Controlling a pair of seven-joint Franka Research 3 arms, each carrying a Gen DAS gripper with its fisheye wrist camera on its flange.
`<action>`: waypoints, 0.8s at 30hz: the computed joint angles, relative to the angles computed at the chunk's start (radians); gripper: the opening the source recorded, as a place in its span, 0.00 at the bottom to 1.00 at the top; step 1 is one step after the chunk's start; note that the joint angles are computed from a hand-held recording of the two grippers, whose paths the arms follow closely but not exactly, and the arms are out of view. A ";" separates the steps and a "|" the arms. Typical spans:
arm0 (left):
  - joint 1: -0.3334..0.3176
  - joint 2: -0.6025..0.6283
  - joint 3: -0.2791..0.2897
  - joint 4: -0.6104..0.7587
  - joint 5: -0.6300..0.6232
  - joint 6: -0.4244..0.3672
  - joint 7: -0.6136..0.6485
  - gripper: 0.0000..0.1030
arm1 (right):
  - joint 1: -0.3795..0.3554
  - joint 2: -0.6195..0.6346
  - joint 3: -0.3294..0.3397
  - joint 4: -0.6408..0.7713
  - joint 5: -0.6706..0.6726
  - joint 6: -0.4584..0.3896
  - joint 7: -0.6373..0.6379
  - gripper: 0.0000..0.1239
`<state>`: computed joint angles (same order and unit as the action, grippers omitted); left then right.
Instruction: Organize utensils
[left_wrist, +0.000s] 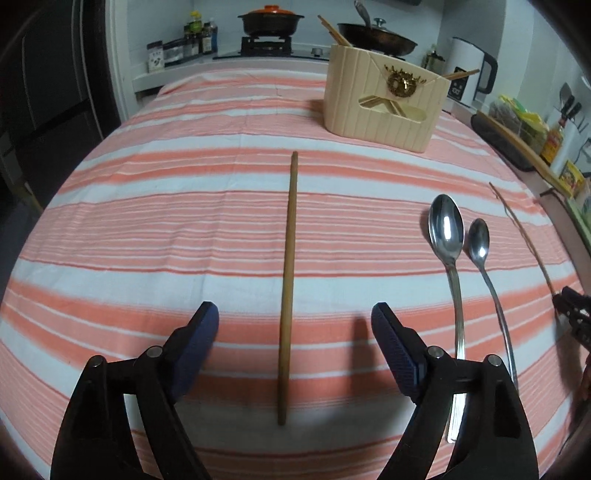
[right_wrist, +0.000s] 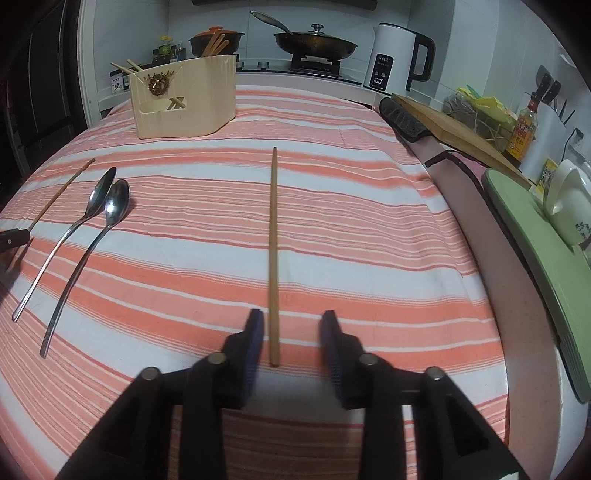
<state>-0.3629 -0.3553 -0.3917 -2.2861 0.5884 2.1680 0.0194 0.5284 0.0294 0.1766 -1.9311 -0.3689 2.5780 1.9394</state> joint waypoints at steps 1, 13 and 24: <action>0.000 0.002 0.002 0.001 0.006 0.007 0.011 0.84 | -0.003 -0.002 -0.001 -0.006 0.025 0.010 -0.011 0.35; -0.057 -0.081 -0.002 -0.072 -0.117 -0.061 0.085 1.00 | -0.016 -0.006 -0.004 -0.021 0.110 0.036 -0.054 0.37; -0.045 -0.084 -0.009 -0.069 -0.121 -0.086 0.063 1.00 | -0.026 -0.048 0.000 -0.070 0.215 0.039 -0.182 0.51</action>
